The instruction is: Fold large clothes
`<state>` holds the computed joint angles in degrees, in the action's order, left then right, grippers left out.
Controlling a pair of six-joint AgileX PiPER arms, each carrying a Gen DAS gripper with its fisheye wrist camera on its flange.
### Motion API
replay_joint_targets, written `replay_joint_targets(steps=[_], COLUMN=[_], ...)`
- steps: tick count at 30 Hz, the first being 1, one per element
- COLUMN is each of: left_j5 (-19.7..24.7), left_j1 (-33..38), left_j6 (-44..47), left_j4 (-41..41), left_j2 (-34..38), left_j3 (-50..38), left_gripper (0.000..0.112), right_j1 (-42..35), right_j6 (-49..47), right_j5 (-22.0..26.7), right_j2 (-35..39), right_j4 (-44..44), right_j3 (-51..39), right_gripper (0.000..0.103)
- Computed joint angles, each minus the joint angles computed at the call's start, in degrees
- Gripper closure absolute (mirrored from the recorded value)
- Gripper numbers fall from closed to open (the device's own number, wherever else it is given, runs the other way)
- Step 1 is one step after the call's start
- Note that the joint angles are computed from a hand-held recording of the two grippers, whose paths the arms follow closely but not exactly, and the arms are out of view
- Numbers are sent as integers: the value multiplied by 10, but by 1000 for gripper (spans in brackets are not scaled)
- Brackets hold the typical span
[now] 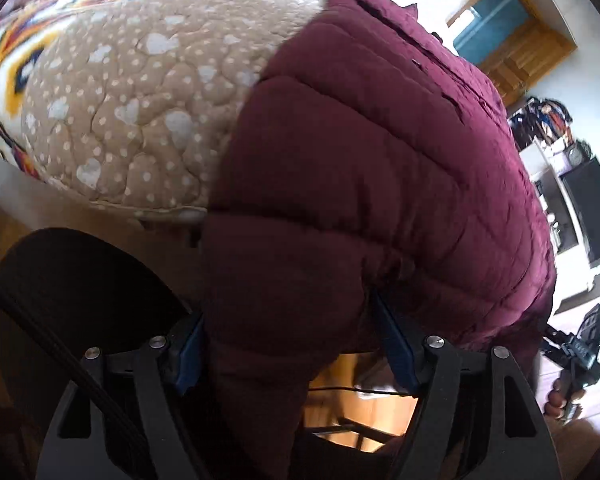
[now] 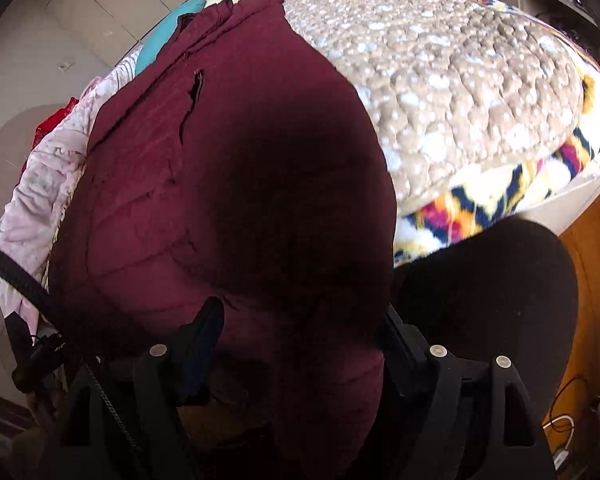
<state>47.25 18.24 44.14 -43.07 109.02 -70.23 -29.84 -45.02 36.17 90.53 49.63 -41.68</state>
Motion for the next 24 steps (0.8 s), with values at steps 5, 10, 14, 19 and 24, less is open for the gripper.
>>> replay_joint_targets(steps=[5, 10, 14, 19, 24], left_j5=[9, 22, 83, 77, 61], left_j1=[-1, 32, 42, -12, -93], left_j6=[-27, -2, 17, 0, -71], left_j4=[15, 12, -3, 40, 91], left_j2=[-26, -118, -195, -241, -145], left_j3=[9, 49, 10, -113, -309], left_gripper=[40, 40, 40, 40, 35], right_j1=[7, -38, -112, -74, 42], right_j6=[26, 61, 28, 57, 153], right_j5=[-3, 54, 210, 296, 289], right_j2=[2, -85, -159, -168, -50], right_j4=[-35, -94, -37, 33, 58], right_j3=[11, 17, -50, -214, -475], right_gripper=[23, 23, 23, 23, 22])
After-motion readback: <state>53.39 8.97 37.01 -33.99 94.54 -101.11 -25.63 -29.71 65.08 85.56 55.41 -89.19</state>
